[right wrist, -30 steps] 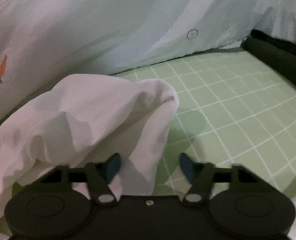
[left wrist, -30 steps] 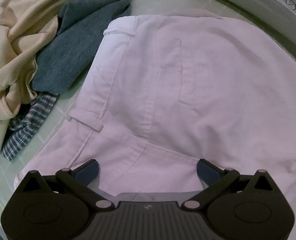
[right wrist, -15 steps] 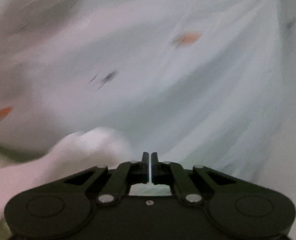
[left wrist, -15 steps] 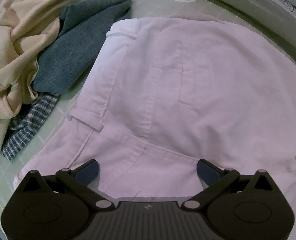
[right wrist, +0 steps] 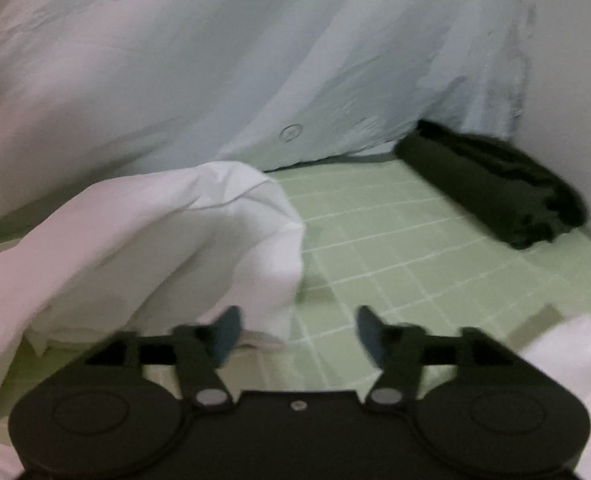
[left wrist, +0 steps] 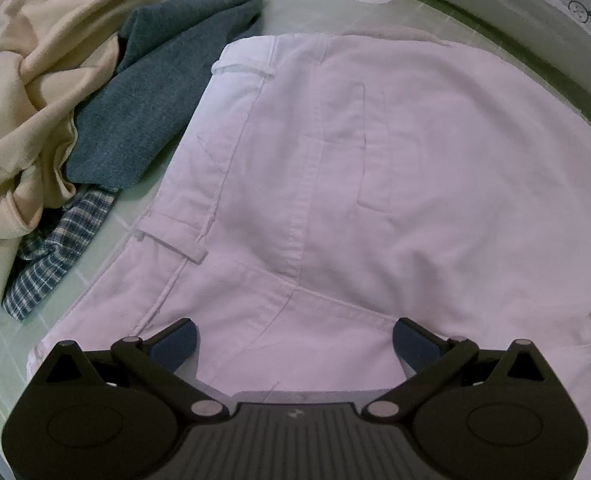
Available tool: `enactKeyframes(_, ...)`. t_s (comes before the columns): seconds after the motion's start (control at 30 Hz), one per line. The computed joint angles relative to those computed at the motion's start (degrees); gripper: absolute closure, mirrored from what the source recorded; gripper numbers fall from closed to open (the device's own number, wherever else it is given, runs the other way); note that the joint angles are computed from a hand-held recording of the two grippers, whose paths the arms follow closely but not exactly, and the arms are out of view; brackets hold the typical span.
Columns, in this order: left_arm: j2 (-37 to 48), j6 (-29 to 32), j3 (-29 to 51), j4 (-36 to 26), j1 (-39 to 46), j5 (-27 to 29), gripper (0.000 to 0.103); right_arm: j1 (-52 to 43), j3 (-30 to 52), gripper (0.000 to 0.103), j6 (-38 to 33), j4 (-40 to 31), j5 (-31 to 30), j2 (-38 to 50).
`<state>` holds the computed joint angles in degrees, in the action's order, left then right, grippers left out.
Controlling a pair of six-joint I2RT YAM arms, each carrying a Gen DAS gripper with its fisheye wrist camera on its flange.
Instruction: Fold clothes
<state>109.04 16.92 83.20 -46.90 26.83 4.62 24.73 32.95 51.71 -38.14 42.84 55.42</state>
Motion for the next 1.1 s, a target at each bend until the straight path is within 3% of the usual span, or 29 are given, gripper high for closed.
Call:
enactKeyframes(0.07,0.16,-0.04,0.29,-0.23,-0.03,-0.04,0.0,-4.88,-1.72,0.017,-5.35,6.78,-4.63,-0.6)
enactKeyframes(0.2,-0.18,0.02,-0.26,0.36,0.03,0.12,0.0,-13.11,-0.49,0.016,-13.28,17.51,-11.75,7.02)
enactKeyframes(0.33,0.3,-0.05,0.55,-0.29,-0.09,0.0,0.0,-18.12,1.94,0.016,-24.06,23.62,-13.69,15.42)
enactKeyframes(0.53,1.57,-0.15,2.61,-1.96,-0.39,-0.36,0.0,-24.16,4.72,0.019,-33.92,29.41,-18.73,21.52)
enactKeyframes(0.63,1.91,-0.21,3.17,-2.37,-0.47,-0.43,0.0,-26.4,5.85,0.032,-36.95,30.48,-22.61,24.06)
enactKeyframes(0.67,1.97,-0.22,3.28,-2.43,-0.49,-0.43,0.0,-27.19,6.08,0.05,-38.01,30.88,-24.52,24.65)
enactKeyframes(0.7,2.02,-0.21,3.36,-2.47,-0.5,-0.43,0.0,-27.89,6.1,0.062,-38.87,31.02,-26.76,24.67)
enactKeyframes(0.73,2.07,-0.18,3.44,-2.49,-0.51,-0.41,0.0,-28.53,6.46,0.089,-38.87,30.67,-28.23,24.61)
enactKeyframes(0.77,2.05,-0.17,3.42,-2.43,-0.51,-0.38,0.0,-29.01,6.82,0.097,-38.99,30.31,-29.36,24.48)
enactKeyframes(0.83,1.96,-0.13,3.27,-2.19,-0.5,-0.29,0.0,-27.3,7.3,0.099,-41.62,29.64,-25.87,22.75)
enactKeyframes(0.93,1.81,-0.05,2.97,-1.68,-0.46,-0.13,0.0,-22.13,8.07,0.1,-52.72,31.76,-13.23,18.12)
enactKeyframes(1.03,1.97,-0.08,3.16,-1.6,-0.5,-0.09,0.0,-14.88,7.19,0.099,-69.33,40.07,0.41,10.79)
enactKeyframes(1.1,2.02,-0.06,3.25,-1.58,-0.51,-0.05,0.0,-9.94,6.0,0.099,-85.25,51.04,7.22,7.14)
